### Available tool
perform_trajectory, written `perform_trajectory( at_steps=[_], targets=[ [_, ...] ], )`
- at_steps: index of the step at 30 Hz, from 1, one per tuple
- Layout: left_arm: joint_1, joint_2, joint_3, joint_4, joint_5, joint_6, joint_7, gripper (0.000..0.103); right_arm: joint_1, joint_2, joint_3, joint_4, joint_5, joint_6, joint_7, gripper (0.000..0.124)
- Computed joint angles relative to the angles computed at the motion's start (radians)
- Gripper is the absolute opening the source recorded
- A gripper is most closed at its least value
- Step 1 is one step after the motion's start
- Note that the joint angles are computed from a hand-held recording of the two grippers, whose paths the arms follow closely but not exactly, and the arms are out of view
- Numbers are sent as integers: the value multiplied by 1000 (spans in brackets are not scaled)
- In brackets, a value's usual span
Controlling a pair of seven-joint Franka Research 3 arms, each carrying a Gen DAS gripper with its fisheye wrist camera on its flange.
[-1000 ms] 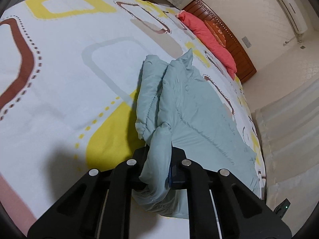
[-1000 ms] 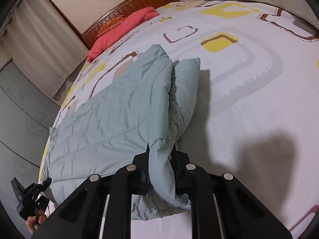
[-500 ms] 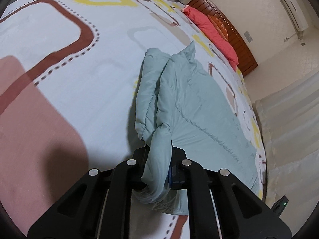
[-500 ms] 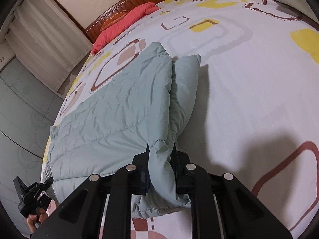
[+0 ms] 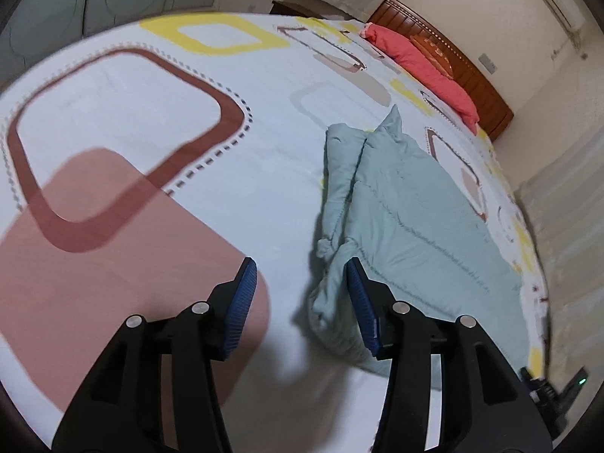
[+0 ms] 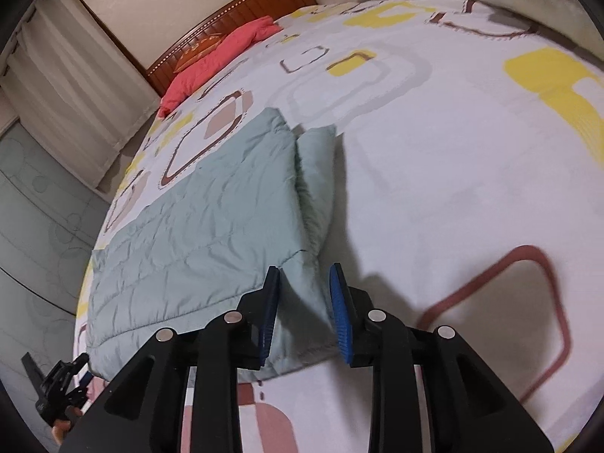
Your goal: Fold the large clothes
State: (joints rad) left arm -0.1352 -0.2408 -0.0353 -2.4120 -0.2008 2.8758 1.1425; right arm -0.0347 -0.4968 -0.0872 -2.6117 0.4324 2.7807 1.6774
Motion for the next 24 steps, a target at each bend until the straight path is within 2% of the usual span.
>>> perform_trajectory(
  at_steps=[2,5,7,12,15,19,22,24],
  targets=[
    [27,-17,-32,-4,71,-3,-33,49,-47,-12,48,3,-60,-14,48,28],
    [26,-33,-55,-3,143,15,-42,49,-68,-27,94,7,-131,-6,92,28],
    [38,-27,-91,10,221,26,-68,49,-41,-20,103,24,-154,-4,88,28],
    [23,56,-135,102,336,-2,-112,49,45,85,124,114,-184,-25,59,28],
    [43,128,-185,191,507,-45,-220,49,70,161,147,185,-224,-28,69,28],
    [16,238,-189,334,685,-102,-355,49,74,248,185,278,-336,-23,130,28],
    [-19,295,-172,406,770,-139,-414,49,88,292,190,320,-401,-24,181,28],
    [-46,338,-161,457,832,-193,-449,49,97,322,186,341,-442,-31,213,28]
  ],
)
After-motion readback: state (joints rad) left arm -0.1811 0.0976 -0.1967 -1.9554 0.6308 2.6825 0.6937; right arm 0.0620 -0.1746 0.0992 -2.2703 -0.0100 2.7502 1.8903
